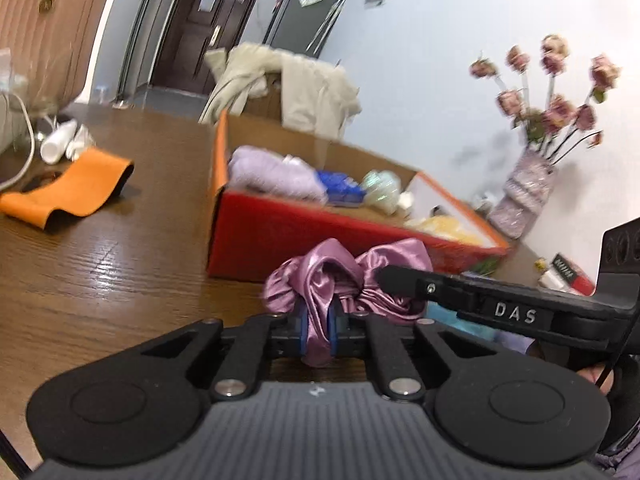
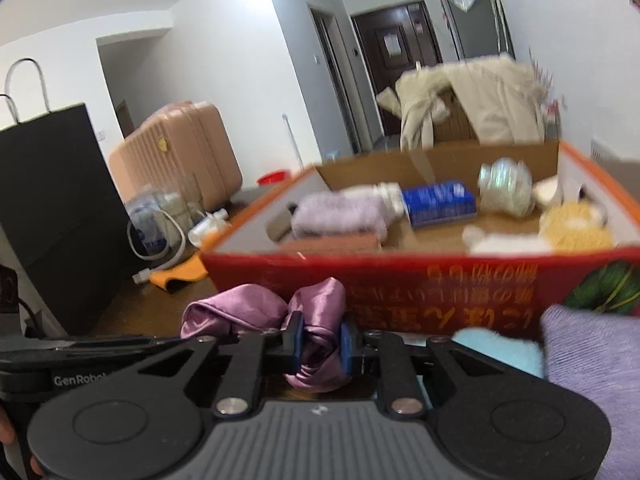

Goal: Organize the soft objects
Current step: 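Carry the pink scrunchie over the box and open the left tool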

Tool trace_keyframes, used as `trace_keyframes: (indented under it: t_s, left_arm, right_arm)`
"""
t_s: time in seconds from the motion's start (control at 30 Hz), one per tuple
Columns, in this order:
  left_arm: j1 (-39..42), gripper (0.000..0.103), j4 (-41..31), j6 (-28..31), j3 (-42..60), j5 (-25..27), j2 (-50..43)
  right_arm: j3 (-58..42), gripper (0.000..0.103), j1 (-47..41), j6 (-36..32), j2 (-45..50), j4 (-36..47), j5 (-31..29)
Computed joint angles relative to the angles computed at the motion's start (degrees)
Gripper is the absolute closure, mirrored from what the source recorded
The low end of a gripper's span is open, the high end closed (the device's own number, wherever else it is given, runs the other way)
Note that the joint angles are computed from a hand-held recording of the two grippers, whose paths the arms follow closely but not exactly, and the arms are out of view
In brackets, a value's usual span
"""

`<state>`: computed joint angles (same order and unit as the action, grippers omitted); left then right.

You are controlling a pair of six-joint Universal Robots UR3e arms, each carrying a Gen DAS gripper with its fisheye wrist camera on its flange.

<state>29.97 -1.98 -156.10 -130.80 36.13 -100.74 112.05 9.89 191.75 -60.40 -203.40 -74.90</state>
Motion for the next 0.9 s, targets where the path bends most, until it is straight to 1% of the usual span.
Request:
trace_keyframes:
  t_s: [0.03, 0.07, 0.1, 0.17, 0.23, 0.3, 0.33, 0.4, 0.43, 0.5, 0.57, 0.63, 0.73, 0.8, 0.9]
  left_arm:
    - [1.72, 0.094, -2.89, 2.15, -2.79, -2.15, 3.98]
    - [3.97, 0.094, -6.96, 4.92, -6.24, -4.69, 9.25]
    - [5.42, 0.094, -11.68, 7.24, -8.24, -6.09, 13.92]
    - [8.38, 0.094, -23.46, 12.76, -11.36, -8.91, 24.62]
    - [10.01, 0.094, -33.81, 15.76, -11.86, -11.53, 32.94]
    - [8.72, 0.094, -35.76, 14.19, -10.62, -12.24, 35.71]
    - [7.6, 0.094, -34.19, 12.74, -10.1, -12.39, 35.84]
    - [3.69, 0.094, -25.33, 6.44, -8.35, -10.95, 31.82]
    - [1.1, 0.094, -19.94, 2.6, -6.7, -9.64, 28.24]
    - [-4.55, 0.094, -10.86, -4.24, -1.82, -5.81, 20.27]
    - [-10.17, 0.094, -4.82, -9.7, 4.35, -1.04, 12.87]
    - [-15.54, 0.094, -4.18, -13.23, 13.02, 3.77, 5.83]
    - [-22.46, 0.094, -3.36, -17.95, 26.69, 11.75, -4.59]
    - [-25.82, 0.094, -5.71, -20.54, 36.86, 16.96, -11.64]
    - [-27.96, 0.094, -10.23, -21.94, 50.13, 20.3, -21.19]
  right_arm:
    - [3.13, 0.086, -0.19, -0.02, -2.36, -2.63, 0.94]
    - [6.3, 0.086, -0.54, 0.23, -4.69, -4.89, 1.78]
    - [9.83, 0.086, -0.76, 0.79, -7.38, -6.8, 2.07]
    - [16.84, 0.086, -2.04, 1.59, -12.94, -9.32, 3.81]
    - [22.2, 0.086, -4.0, 2.66, -18.03, -10.12, 5.91]
    - [26.18, 0.086, -6.28, 2.71, -22.91, -10.32, 7.87]
    - [27.6, 0.086, -7.48, 2.45, -25.06, -10.46, 8.38]
    - [29.31, 0.086, -10.52, 2.03, -28.9, -9.21, 10.56]
    - [29.5, 0.086, -12.38, 1.78, -30.68, -7.57, 11.81]
    - [28.75, 0.086, -16.18, 0.47, -33.05, -3.4, 14.43]
    - [26.64, 0.086, -19.42, -0.63, -33.68, 1.25, 16.73]
    - [22.96, 0.086, -21.82, -1.26, -31.71, 4.63, 18.44]
    - [13.32, 0.086, -23.87, -1.78, -26.13, 12.75, 19.94]
    - [5.42, 0.086, -24.81, -2.17, -20.76, 17.73, 21.41]
    - [-7.22, 0.085, -23.92, -2.67, -11.57, 23.66, 20.52]
